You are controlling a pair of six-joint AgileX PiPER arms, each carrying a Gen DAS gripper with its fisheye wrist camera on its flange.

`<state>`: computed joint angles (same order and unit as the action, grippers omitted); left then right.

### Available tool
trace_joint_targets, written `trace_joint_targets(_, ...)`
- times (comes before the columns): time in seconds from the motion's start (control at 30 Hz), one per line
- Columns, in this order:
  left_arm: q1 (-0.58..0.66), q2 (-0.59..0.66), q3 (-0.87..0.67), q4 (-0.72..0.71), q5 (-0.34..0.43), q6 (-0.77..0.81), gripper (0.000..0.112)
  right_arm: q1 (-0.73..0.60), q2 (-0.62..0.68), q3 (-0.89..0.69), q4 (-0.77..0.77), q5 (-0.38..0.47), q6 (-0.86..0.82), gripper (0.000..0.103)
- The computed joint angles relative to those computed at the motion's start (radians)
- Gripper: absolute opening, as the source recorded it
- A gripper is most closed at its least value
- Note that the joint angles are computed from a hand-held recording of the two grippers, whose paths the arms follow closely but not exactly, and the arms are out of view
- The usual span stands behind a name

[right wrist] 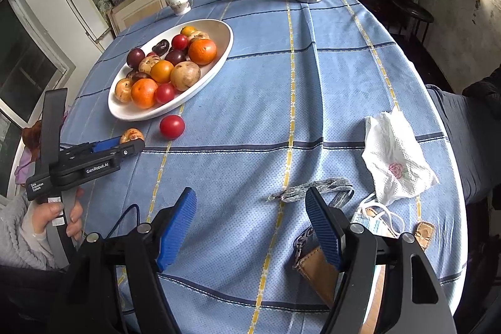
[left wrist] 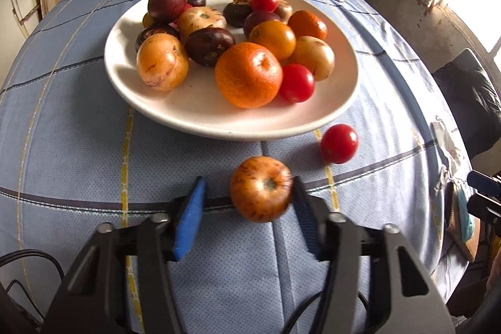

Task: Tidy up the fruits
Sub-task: 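Grasp the last pale striped fruit with the left gripper while the right gripper grasps the last red tomato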

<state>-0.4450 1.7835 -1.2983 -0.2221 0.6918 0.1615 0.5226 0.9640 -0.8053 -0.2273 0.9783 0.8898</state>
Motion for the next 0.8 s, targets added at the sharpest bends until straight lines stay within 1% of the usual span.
trace_joint_targets(0.03, 0.000, -0.006, 0.006, -0.009, -0.002, 0.012, 0.039, 0.002, 0.004, -0.001, 0.002, -0.003, -0.002, 0.073)
trace_joint_targets(0.13, 0.009, -0.021, 0.021, -0.026, 0.004, 0.028, 0.038, 0.012, 0.030, -0.010, 0.009, -0.021, -0.012, 0.073)
trace_joint_targets(0.27, 0.056, -0.080, 0.072, -0.028, 0.004, 0.043, 0.038, 0.016, 0.100, -0.035, 0.036, -0.087, -0.049, 0.073)
trace_joint_targets(0.37, 0.113, -0.143, 0.116, -0.005, 0.010, 0.057, 0.038, 0.022, 0.191, -0.076, 0.059, -0.168, -0.096, 0.073)
trace_joint_targets(0.43, 0.168, -0.179, 0.134, 0.002, 0.028, 0.067, 0.038, 0.018, 0.270, -0.115, 0.077, -0.224, -0.141, 0.073)
trace_joint_targets(0.5, 0.226, -0.214, 0.155, 0.015, 0.042, 0.072, 0.038, 0.009, 0.336, -0.153, 0.088, -0.261, -0.179, 0.073)
trace_joint_targets(0.57, 0.272, -0.234, 0.167, 0.016, 0.053, 0.083, 0.038, 0.002, 0.397, -0.190, 0.089, -0.279, -0.207, 0.073)
trace_joint_targets(0.63, 0.323, -0.255, 0.184, 0.014, 0.063, 0.099, 0.038, -0.006, 0.458, -0.228, 0.091, -0.288, -0.227, 0.070)
trace_joint_targets(0.7, 0.367, -0.268, 0.195, 0.006, 0.071, 0.120, 0.038, -0.022, 0.503, -0.253, 0.111, -0.286, -0.250, 0.062)
trace_joint_targets(0.8, 0.412, -0.275, 0.201, -0.006, 0.081, 0.145, 0.038, -0.023, 0.551, -0.281, 0.106, -0.277, -0.257, 0.054)
